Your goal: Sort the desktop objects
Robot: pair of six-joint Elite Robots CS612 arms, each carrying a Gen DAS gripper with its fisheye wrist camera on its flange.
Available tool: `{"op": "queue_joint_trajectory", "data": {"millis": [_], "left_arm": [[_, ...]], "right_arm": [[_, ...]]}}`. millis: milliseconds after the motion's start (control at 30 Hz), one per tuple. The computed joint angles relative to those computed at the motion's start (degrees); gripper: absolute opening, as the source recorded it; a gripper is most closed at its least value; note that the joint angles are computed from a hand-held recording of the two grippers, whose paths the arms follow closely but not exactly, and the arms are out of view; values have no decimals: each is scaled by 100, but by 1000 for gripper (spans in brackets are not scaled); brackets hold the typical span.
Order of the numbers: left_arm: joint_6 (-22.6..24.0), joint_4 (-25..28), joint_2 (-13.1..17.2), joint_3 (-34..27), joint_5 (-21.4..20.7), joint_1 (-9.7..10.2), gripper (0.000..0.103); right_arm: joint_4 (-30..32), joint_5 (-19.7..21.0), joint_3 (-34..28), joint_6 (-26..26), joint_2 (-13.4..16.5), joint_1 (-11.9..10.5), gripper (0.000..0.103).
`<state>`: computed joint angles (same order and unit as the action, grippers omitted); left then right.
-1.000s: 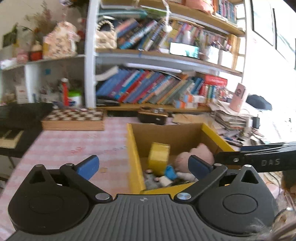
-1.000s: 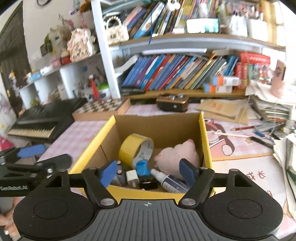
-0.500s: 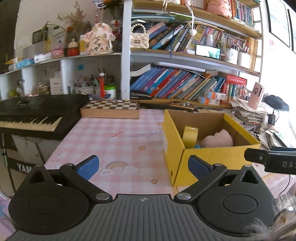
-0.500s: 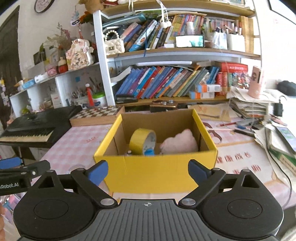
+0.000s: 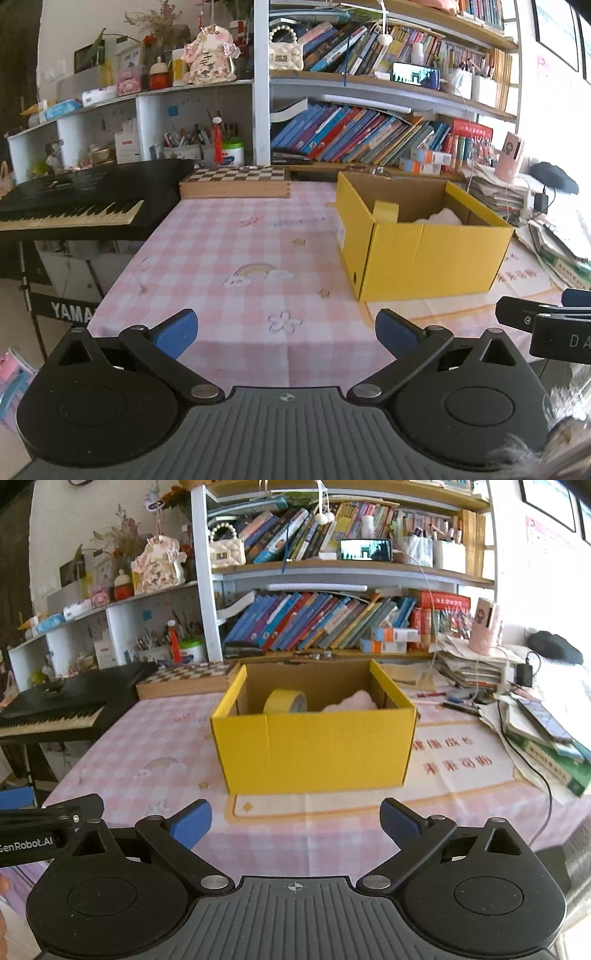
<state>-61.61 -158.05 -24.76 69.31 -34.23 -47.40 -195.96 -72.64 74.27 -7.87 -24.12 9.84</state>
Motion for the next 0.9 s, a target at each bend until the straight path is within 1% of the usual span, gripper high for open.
{"op": "queue_joint_trajectory", "data": {"millis": [200, 433, 633, 900], "left_arm": [[-164, 35, -148, 323, -2, -99, 103], [-466, 102, -262, 575, -123, -142, 103], [-447, 63, -298, 674, -80, -176, 103], [-393, 76, -317, 696, -205, -178, 103]], "right_arm": [[-109, -151, 326, 122, -118, 30, 100], [-137, -124, 522, -1, -188, 53, 100], [-122, -41, 608, -104, -223, 73, 100], [-54, -48, 656, -171, -256, 87, 101]]}}
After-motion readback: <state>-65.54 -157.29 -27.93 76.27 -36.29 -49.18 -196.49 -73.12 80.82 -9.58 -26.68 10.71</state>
